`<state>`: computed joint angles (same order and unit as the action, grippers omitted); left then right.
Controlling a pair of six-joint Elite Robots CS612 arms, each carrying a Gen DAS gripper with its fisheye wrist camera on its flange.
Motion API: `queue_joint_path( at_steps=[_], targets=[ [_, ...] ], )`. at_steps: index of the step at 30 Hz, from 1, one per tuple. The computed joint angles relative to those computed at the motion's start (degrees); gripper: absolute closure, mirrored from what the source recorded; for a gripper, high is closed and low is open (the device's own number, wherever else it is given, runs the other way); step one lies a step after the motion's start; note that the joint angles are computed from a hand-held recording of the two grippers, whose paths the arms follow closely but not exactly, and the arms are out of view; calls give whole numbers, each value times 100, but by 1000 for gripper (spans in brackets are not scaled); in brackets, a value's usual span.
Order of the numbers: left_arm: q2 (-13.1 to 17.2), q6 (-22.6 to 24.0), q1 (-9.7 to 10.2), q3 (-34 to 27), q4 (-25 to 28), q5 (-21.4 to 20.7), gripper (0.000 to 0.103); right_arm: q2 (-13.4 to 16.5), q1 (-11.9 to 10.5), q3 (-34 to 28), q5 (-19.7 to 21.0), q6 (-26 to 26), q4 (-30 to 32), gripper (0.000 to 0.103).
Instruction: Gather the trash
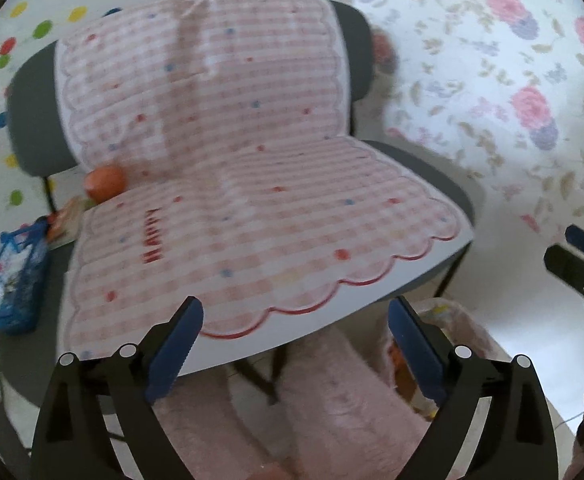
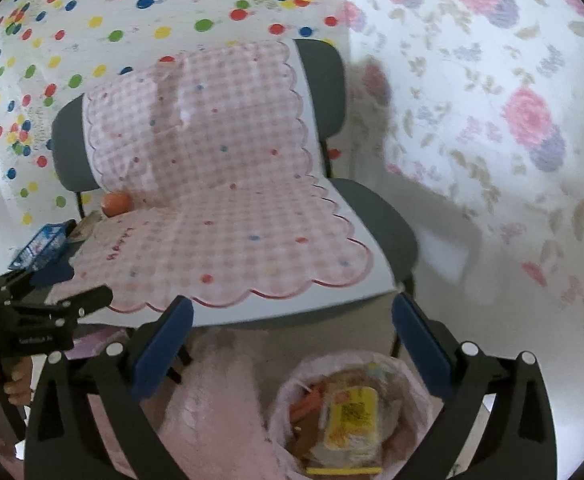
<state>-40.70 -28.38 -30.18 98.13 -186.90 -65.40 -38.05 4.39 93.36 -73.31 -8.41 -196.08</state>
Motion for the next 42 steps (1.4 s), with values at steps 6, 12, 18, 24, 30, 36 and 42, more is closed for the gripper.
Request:
queue_joint_path(
  at_steps=[6, 12, 18, 24, 30, 36, 42],
  targets=[
    [-104, -232, 31, 210, 148, 644, 7, 72, 128, -281, 110, -89, 377, 6],
    [-289, -636, 56, 410, 589, 1051, 7, 147, 277, -471, -43, -227, 521, 6],
    [-459, -1161, 162, 632, 900, 1278, 7, 235, 396, -693, 12, -319, 792, 6],
    [-549, -1404, 237, 743, 1011, 1352, 7, 308, 518, -879, 61, -410, 923, 6],
    [-571, -1417, 312, 756, 1003, 1364, 7, 372, 580, -1048, 73, -407, 993, 6],
    [-540, -1352, 355, 711, 990, 1330, 7, 402, 608, -1122, 25, -378, 1055, 6],
    [-483, -1240, 407, 636, 973, 1206, 7, 439, 616, -1182, -4, -359, 1122, 6]
  ],
)
